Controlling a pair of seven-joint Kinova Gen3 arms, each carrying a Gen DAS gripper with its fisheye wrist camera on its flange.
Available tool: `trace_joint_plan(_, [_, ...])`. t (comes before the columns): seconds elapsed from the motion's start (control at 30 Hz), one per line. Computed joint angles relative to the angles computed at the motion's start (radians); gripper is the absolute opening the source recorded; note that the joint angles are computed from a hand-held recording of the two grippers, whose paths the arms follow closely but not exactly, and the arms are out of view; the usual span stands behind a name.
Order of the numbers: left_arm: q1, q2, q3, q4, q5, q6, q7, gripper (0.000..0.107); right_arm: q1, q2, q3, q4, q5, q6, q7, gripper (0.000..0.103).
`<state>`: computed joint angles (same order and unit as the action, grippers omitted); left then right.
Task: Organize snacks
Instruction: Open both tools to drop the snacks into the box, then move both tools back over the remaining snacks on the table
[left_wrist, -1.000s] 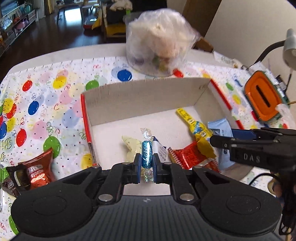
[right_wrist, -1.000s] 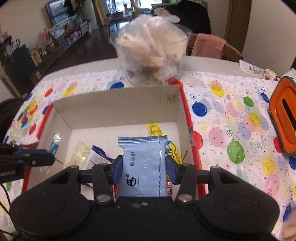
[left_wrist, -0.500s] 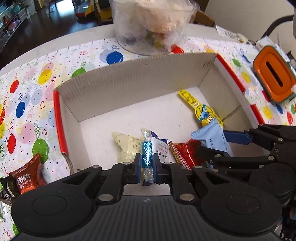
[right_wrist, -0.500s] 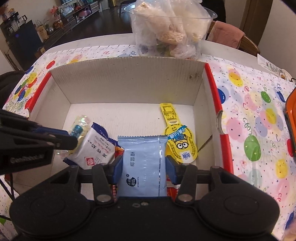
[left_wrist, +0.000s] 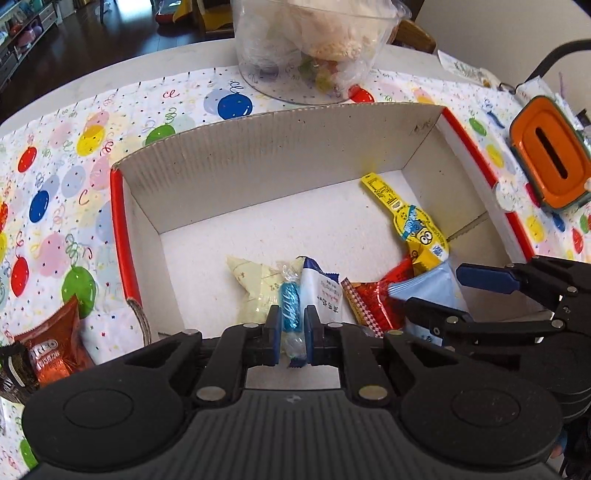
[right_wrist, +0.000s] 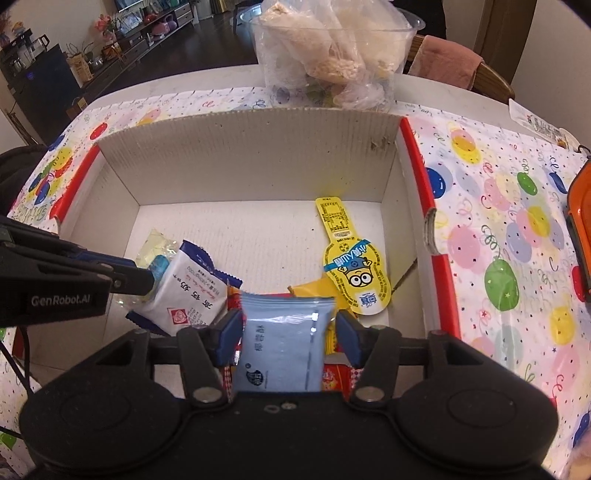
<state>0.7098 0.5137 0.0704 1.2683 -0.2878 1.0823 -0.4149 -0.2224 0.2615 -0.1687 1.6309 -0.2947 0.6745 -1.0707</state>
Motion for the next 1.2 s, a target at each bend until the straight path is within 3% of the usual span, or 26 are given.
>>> trace_joint_plan(0.37, [0.057,-0.085,-0.008,0.096,-0.091,-0.056,0.117,0.014,0.074,-0.082,-0.012,0.058,-0.164,-0.005,0.146,0.063])
trace_joint_plan(0.5, [0.086,-0.125,-0.004,0.136,-0.152,-0.069,0.183,0.029,0.092,-0.117,-0.002,0.085,-0.245,-0.006,0.213,0.069])
trace_joint_plan(0.57, [0.104,-0.143,0.000,0.155,-0.190,-0.066,0.223,0.031,0.101,-0.134,0.005,0.096,-0.290,0.004,0.250,0.070])
trace_joint_plan(0.8, [0.162,-0.195,0.034,0.194,-0.317,-0.020,0.350,0.034,0.104,-0.175,0.037,0.121,-0.409,0.052,0.332,0.079])
trace_joint_plan(0.83, [0.171,-0.203,0.040,0.200,-0.338,-0.011,0.368,0.037,0.103,-0.181,0.041,0.125,-0.427,0.061,0.345,0.081])
trace_joint_plan(0.9, [0.196,-0.216,0.049,0.214,-0.388,0.019,0.421,0.057,0.099,-0.197,0.048,0.139,-0.460,0.070,0.367,0.083])
trace_joint_plan(0.93, [0.206,-0.225,0.055,0.224,-0.411,0.030,0.447,0.059,0.094,-0.204,0.051,0.144,-0.470,0.072,0.371,0.083])
trace_joint_plan(1.13, [0.211,-0.291,0.113,0.297,-0.479,0.069,0.532,0.060,0.051,-0.252,0.062,0.188,-0.526,0.066,0.403,0.086])
trace_joint_plan(1.2, [0.208,-0.315,0.134,0.328,-0.496,0.082,0.558,0.062,0.031,-0.267,0.062,0.201,-0.535,0.058,0.397,0.092])
